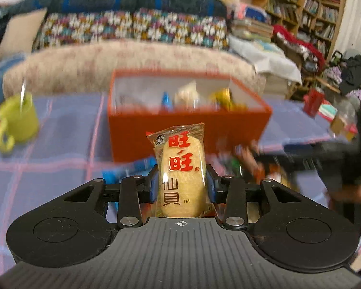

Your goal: Organize snacks

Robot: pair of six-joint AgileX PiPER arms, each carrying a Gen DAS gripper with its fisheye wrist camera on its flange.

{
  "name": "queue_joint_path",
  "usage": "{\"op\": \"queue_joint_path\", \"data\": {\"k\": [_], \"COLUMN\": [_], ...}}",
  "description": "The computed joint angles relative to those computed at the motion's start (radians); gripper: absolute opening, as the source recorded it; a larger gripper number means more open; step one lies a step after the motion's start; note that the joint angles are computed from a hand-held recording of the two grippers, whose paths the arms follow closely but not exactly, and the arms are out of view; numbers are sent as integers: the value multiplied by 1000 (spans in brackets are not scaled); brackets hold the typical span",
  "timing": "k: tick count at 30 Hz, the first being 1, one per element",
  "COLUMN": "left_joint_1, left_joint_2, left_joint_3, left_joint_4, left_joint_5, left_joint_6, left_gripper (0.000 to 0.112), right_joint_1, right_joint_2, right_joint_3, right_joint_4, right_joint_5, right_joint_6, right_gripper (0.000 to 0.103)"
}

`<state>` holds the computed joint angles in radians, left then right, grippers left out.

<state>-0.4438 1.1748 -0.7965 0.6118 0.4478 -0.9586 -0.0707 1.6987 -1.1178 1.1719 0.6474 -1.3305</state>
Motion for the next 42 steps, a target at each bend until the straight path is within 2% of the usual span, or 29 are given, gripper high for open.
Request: {"op": "queue_joint_path", "data": {"k": [2, 4, 5, 6, 9, 11, 13, 15, 19, 23, 26, 27, 28, 29, 31, 32, 33, 35, 37, 38, 42], "left_joint_1": [7, 28, 28, 32, 72, 92, 152, 204, 276, 277, 273, 272, 269, 266, 279, 280, 273, 257, 223, 200, 59], "left_joint_2": [2, 9, 9, 1, -32, -50, -39, 8, 189, 354, 450, 467, 484, 488, 440, 406, 374, 294, 199, 158, 1], "left_joint_3": [28, 40, 47, 59, 83, 69, 3, -109, -401, -600, -674, -671, -680, -678, -601, -559, -520, -433, -330, -284, -78], "left_joint_4": [-45, -88, -55, -29, -79, -102, -219, -327, -449, -367, -307, -278, -242, -212, -257, -265, -233, -189, -132, -89, 106], "left_joint_5": [-12, -30, -28, -27, -37, -26, -20, 1, 38, 59, 61, 39, 48, 63, 9, -7, -12, -21, -17, -5, 78], "left_joint_6": [13, 59, 36, 18, 68, 97, 225, 346, 500, 461, 434, 416, 383, 344, 371, 376, 341, 293, 229, 183, -32], "left_gripper": [0, 0, 0, 0, 0, 0, 0, 0, 0, 0, 2, 11, 31, 38, 36, 36, 37, 40, 44, 48, 49], "right_joint_1": [41, 72, 72, 73, 53, 11, -28, -30, 37, 95, 135, 144, 151, 150, 130, 120, 110, 80, 30, -1, -119], "right_joint_2": [26, 61, 73, 81, 6, -65, -114, -113, -13, 123, 207, 228, 246, 257, 234, 206, 172, 102, 37, 1, -134], "right_joint_3": [-13, -40, -49, -56, 20, 63, 62, 0, -215, -424, -523, -546, -562, -574, -529, -487, -436, -344, -261, -211, 15], "right_joint_4": [-20, -66, -79, -96, -46, 21, 79, 111, 76, -25, -81, -85, -89, -87, 0, 40, 77, 122, 136, 148, 172], "right_joint_5": [-62, -96, -78, -64, -75, -29, 22, 36, -18, -28, -38, -44, -49, -39, -17, -19, -30, -30, 21, 51, 123], "right_joint_6": [38, 87, 100, 118, -1, -82, -122, -109, -10, 134, 189, 197, 211, 229, 169, 122, 70, 0, -11, -22, -66], "right_gripper": [102, 91, 62, 47, 47, 47, 47, 47, 47, 47, 49, 54, 60, 71, 82, 92, 97, 97, 99, 102, 102]}}
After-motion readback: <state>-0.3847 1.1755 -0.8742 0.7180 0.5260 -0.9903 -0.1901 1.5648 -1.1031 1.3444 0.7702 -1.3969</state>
